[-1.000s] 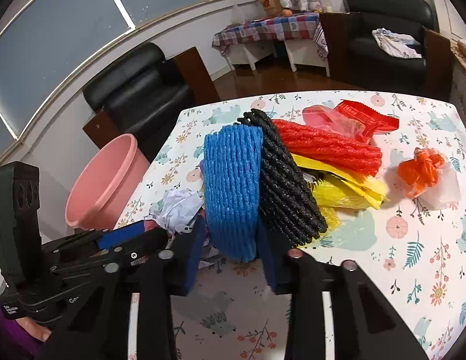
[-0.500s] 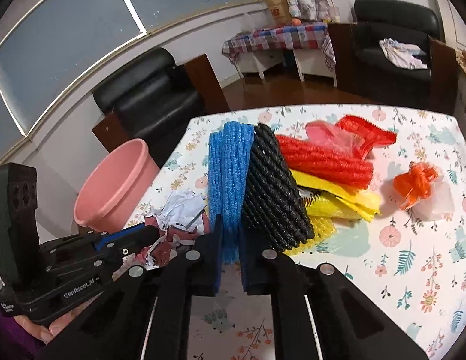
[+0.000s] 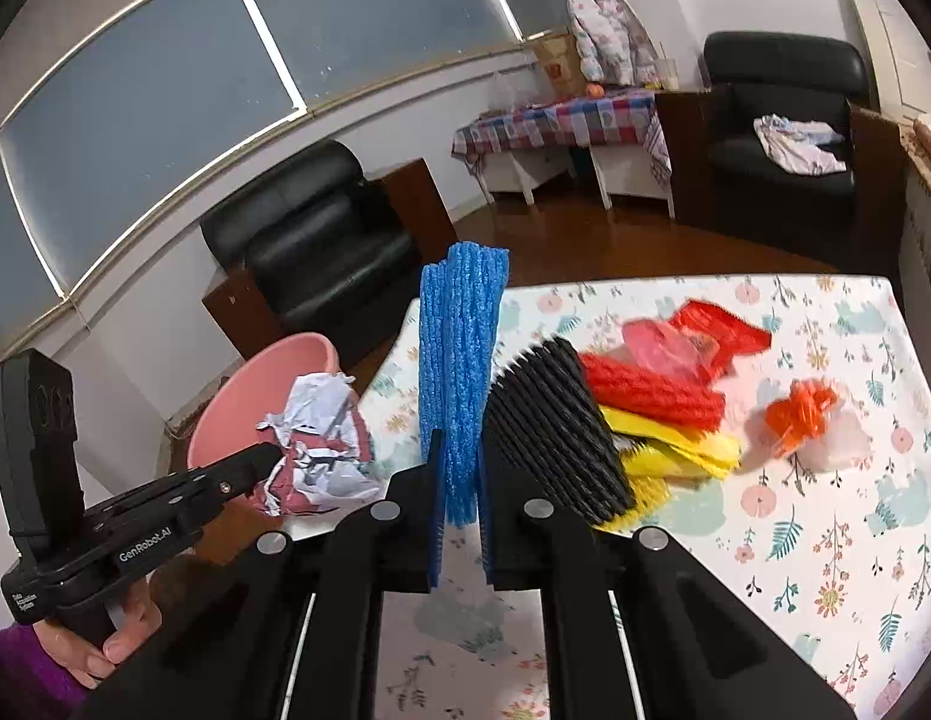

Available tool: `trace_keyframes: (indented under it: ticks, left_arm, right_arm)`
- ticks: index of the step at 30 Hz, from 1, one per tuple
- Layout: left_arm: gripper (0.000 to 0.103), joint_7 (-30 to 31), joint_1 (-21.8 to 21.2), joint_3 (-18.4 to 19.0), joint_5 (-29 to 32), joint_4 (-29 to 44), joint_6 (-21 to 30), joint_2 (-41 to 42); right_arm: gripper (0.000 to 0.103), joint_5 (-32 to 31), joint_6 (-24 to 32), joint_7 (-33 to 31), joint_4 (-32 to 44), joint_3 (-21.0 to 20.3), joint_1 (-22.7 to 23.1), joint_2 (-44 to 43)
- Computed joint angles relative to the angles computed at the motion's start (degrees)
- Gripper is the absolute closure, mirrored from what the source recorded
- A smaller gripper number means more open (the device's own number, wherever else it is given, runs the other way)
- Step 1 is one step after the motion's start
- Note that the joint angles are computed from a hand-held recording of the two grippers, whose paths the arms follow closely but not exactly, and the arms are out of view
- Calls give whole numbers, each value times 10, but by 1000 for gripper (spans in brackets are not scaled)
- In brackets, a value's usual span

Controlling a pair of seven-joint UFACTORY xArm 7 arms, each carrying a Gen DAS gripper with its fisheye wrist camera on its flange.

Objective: Collect trash
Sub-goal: 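Carry the blue sleeve and crumpled paper to the pink bucket and release both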

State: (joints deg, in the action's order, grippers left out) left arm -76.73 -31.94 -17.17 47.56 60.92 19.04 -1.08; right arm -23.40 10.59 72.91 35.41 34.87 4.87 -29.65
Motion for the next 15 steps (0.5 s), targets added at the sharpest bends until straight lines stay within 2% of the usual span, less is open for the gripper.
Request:
trace_keyframes:
  ticks: [3, 8, 15]
  left_arm:
    - [91, -28, 10, -1, 25, -18, 5, -33]
    - [91, -64, 56, -24, 57, -51, 20, -100]
    - [92, -70, 123, -50, 47, -89, 35, -183]
  right_arm:
    - [94, -7, 8, 7, 27, 14, -12, 10]
    - [94, -35, 14, 26, 89, 40, -34, 48]
    - [94, -133, 50, 63, 221, 84, -54, 157]
